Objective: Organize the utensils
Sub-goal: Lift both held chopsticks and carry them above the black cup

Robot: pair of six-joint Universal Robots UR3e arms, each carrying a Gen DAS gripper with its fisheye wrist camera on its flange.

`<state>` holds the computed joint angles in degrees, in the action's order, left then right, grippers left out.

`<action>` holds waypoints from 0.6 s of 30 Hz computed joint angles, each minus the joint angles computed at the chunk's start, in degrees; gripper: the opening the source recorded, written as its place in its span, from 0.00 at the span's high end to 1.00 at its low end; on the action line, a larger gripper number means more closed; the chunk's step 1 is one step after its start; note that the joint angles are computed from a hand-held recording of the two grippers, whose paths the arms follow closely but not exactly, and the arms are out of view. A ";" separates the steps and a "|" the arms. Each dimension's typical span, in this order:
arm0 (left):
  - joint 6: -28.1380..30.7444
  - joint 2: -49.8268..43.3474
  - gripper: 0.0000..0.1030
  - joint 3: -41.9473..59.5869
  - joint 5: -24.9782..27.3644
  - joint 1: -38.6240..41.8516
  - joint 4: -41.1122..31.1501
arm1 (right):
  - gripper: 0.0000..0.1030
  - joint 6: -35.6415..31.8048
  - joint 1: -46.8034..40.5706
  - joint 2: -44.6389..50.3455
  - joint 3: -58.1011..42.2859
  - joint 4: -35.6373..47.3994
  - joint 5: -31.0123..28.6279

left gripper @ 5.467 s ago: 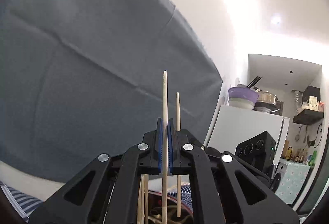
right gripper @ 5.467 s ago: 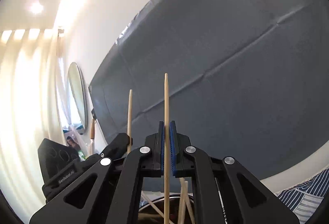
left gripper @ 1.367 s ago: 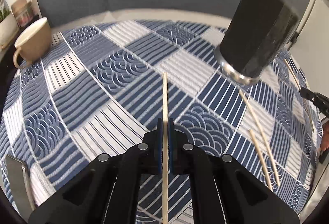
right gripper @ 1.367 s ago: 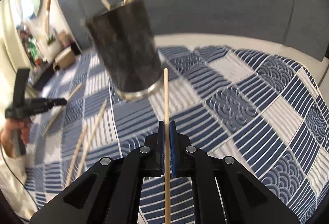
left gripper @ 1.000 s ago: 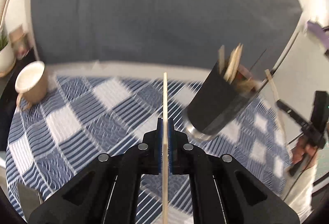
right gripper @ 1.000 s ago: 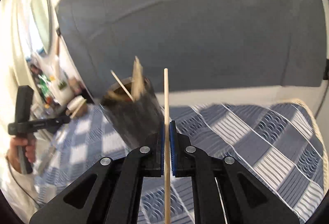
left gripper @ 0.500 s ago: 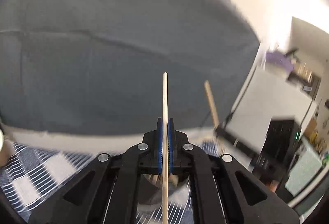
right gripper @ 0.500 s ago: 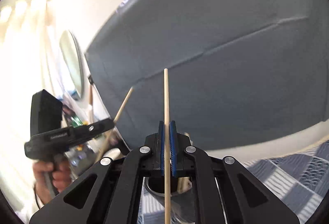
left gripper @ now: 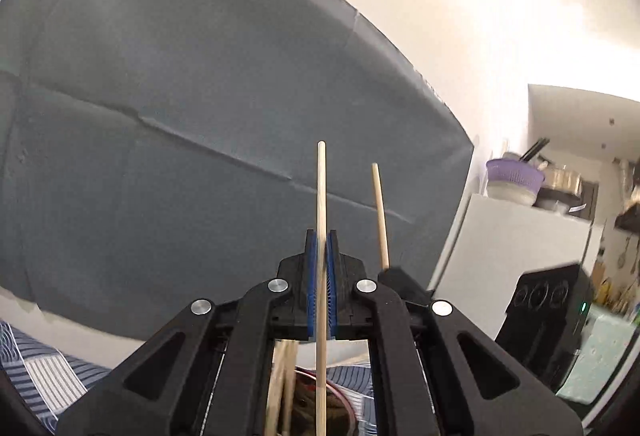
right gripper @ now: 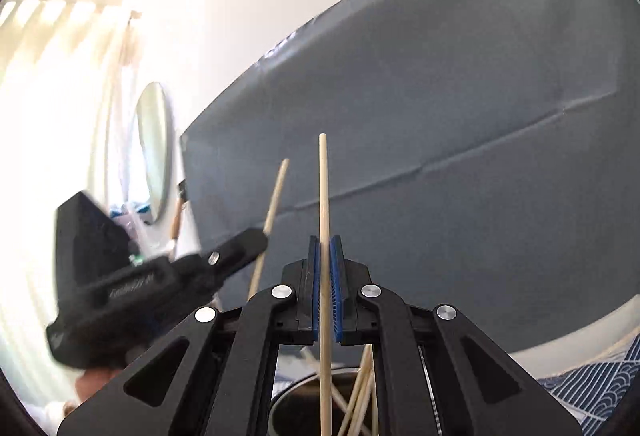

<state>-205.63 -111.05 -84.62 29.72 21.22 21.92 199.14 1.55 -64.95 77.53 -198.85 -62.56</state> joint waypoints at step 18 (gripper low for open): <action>6.56 -4.34 0.95 -7.29 5.75 -2.95 7.86 | 0.95 0.54 2.45 7.63 1.92 -4.33 -2.56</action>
<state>-199.07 -115.39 -91.91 35.46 18.28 29.79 199.68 4.00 -57.32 79.45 -203.19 -65.12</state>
